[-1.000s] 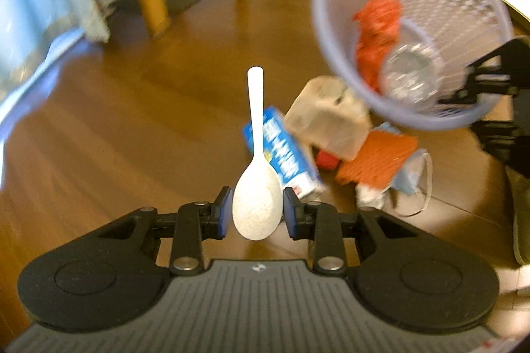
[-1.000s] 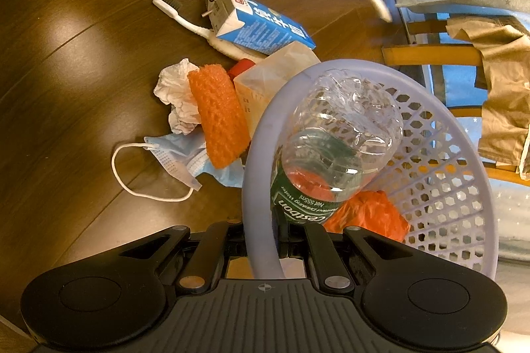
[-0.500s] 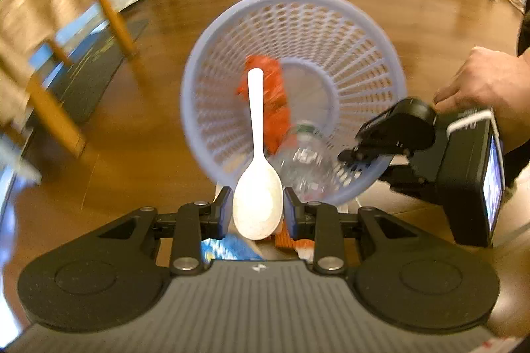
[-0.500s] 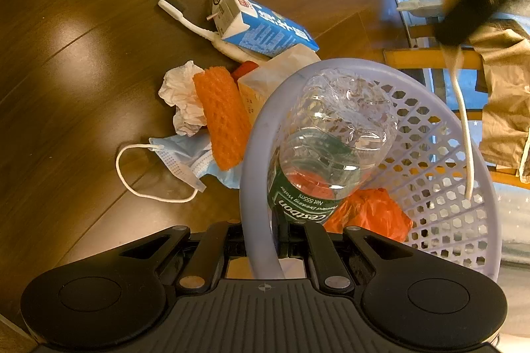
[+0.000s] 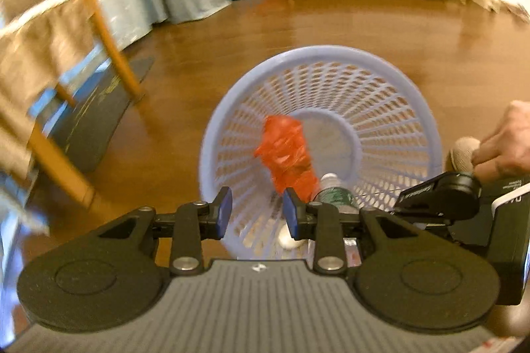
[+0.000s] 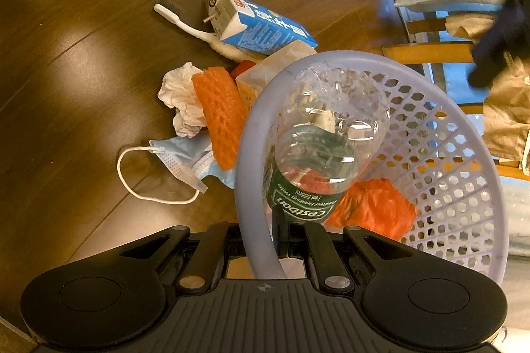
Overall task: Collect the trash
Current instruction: 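Carry the spoon into the wastebasket held by the right tool and release, then lower the left tool onto the blue milk carton and close on it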
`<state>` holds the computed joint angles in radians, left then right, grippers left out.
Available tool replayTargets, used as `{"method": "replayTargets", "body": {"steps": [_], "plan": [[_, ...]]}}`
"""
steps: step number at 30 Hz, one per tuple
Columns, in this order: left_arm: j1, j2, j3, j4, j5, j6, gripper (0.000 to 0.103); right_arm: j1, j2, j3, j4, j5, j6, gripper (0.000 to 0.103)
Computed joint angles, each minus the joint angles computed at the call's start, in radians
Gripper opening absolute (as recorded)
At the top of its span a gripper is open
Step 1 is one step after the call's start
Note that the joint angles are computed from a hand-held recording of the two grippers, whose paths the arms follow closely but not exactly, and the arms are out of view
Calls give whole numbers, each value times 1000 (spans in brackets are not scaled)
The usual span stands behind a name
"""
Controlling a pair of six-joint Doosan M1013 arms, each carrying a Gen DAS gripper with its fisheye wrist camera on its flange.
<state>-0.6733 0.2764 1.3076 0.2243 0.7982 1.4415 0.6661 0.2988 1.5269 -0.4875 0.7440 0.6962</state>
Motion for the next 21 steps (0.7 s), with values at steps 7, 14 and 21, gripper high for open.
{"method": "replayTargets", "body": {"steps": [7,14,21], "plan": [[8,-53,86,111,29,-266,28,0,2,-3,-5,6,13,4],[16,-77,131,142,50,-378,30,1,4,-5,-5,11,19,4],[17,-82,169,126,62,-456,38,2,6,-7,-6,16,30,4]]}}
